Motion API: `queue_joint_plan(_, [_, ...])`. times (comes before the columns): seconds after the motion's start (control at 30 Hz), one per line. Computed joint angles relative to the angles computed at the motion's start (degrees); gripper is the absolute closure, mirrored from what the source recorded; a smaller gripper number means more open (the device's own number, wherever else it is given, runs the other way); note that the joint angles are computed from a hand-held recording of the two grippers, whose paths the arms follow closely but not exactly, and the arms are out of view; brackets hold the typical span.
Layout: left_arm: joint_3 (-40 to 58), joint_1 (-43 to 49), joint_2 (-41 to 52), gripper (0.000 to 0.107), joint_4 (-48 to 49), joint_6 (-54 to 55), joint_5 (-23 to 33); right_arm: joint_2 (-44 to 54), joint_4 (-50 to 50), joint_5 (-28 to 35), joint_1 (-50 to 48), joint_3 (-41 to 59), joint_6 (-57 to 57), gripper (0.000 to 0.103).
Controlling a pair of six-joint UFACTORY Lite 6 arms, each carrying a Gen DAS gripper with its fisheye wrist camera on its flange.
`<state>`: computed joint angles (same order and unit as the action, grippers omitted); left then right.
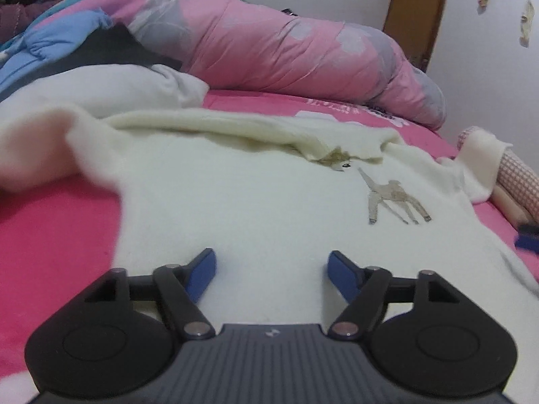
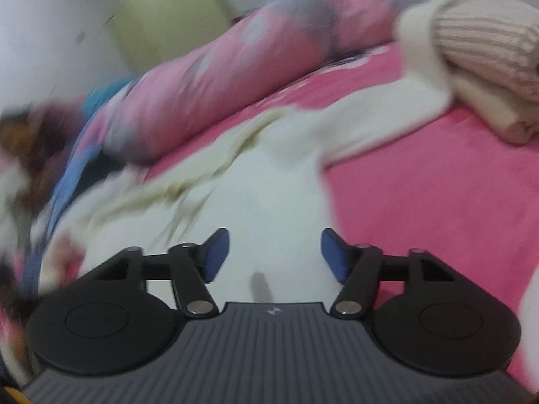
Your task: Fold clothes
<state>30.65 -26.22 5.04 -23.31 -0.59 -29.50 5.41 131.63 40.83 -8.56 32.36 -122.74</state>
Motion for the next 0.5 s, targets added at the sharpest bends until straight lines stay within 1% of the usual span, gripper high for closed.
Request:
queue_joint_plan(0.03, [0.2,-0.6,0.4,0.022,-1.2,1.4,-0.4,4.7,-3.3,-0.7,-1.7,5.7,6.0,0.031])
queue_joint_plan(0.07, [0.2,-0.9,0.8,0.022,-1.3,1.6,-1.1,10.1,-6.8,-1.2,-3.0,11.6,12.0,0.023])
queue_joint_plan(0.17, [-1.2,0.5,0.5,0.021,4.4,-4.1,-2.8,27.3,-11.1,-1.6,-5.8,29.6,29.5,0.022])
queue_joint_plan(0.2, [-1.4,1.3,0.5,0.020,6.8,-6.6,-3.2,31.1,-9.9,-1.6,-6.0,34.0,32.6,0.021])
queue_joint_plan(0.23, [-1.9,2.0,0.4,0.020,9.1,-8.9,-3.9,33.9,-8.9,-1.3,-5.8,37.6,33.7,0.020])
queue_joint_plan(0.33, [-2.4,3.3,0.6,0.019,13.1,-13.0,-5.3,40.7,-12.3,-7.4,-2.4,49.9,37.5,0.018])
queue_joint_plan(0.43, [-2.6,4.2,0.8,0.019,15.6,-15.3,-6.1,47.0,-13.5,-11.5,0.2,60.0,39.1,0.019])
queue_joint_plan(0.47, [-2.7,4.4,0.8,0.019,16.1,-15.8,-6.3,48.4,-13.3,-11.3,0.5,62.1,39.1,0.031])
queue_joint_plan(0.5, [-2.7,4.6,0.8,0.019,16.4,-16.0,-6.3,49.2,-14.1,-10.9,0.7,63.5,39.5,0.067])
